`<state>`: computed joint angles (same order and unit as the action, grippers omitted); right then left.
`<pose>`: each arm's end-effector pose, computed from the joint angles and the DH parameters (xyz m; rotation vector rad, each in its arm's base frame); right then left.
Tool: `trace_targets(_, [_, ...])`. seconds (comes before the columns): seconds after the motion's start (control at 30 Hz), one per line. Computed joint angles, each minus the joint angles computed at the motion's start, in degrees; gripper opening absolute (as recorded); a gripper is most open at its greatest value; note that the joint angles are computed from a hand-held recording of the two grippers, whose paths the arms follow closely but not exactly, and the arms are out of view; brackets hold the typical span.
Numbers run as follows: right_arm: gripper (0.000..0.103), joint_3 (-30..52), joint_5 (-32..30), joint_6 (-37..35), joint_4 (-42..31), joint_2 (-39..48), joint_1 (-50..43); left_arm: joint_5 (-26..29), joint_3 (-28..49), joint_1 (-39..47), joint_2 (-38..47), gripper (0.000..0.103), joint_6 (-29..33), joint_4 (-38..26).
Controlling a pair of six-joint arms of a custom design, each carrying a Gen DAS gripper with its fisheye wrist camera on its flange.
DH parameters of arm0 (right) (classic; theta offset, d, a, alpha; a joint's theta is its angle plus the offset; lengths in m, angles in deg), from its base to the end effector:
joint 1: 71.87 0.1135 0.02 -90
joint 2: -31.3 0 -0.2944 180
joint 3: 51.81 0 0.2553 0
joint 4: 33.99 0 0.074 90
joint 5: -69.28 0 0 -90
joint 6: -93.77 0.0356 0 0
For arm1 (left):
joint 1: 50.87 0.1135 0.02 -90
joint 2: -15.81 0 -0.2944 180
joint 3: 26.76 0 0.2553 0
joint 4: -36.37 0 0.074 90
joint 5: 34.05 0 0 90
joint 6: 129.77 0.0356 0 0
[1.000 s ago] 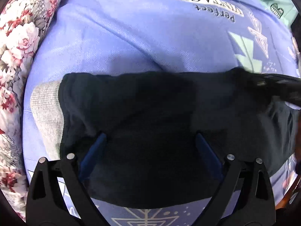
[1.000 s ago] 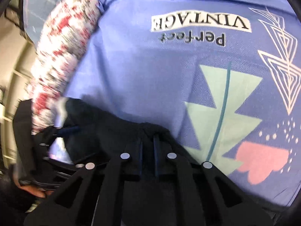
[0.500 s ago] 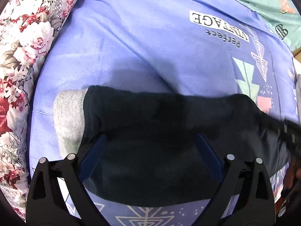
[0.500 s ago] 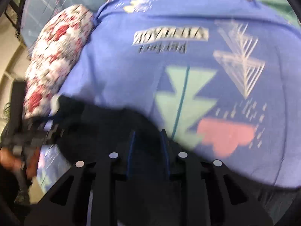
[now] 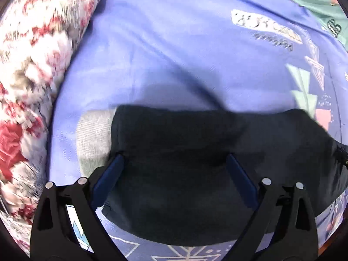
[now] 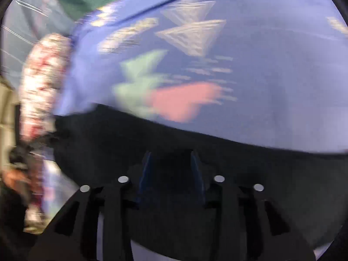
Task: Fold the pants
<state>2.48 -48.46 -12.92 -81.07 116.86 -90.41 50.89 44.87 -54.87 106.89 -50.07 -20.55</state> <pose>0.2297 -0.0596 0.1712 -0.0249 2.7509 0.5623 0.2916 -0.0172 0.2165 -0.1743 2.8883 0.0838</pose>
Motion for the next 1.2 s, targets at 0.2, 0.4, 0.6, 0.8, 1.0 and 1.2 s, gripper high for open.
trace_targets(0.2, [0.023, 5.5, 0.4, -8.0, -7.3, 2.7, -23.7, 3.0, 0.3, -0.2, -2.4, 0.096, 1.3, -1.8])
trace_targets(0.4, [0.024, 12.2, 8.1, -9.0, -0.4, 10.4, -37.3, 4.2, -2.3, 1.2, -4.2, 0.096, 3.4, -1.7])
trace_targets(0.6, [0.053, 15.1, -2.3, -17.9, -13.4, 6.2, -45.4, 7.7, -1.8, 3.0, -7.1, 0.096, 3.1, -3.4])
trace_targets(0.8, [0.053, 14.5, 3.1, -26.8, -19.8, 9.1, -51.7, 9.9, -5.1, 4.3, -8.9, 0.096, 3.4, -2.9])
trace_targets(1.0, [0.058, 13.4, 1.5, -21.8, -18.1, 12.4, -53.9, 8.4, -7.1, 2.2, -9.0, 0.096, 2.1, -2.3])
trace_targets(1.2, [0.061, 9.2, -1.6, -12.6, -8.4, 10.5, -51.0, 6.6, -8.3, -0.1, -8.1, 0.096, 0.8, -0.2])
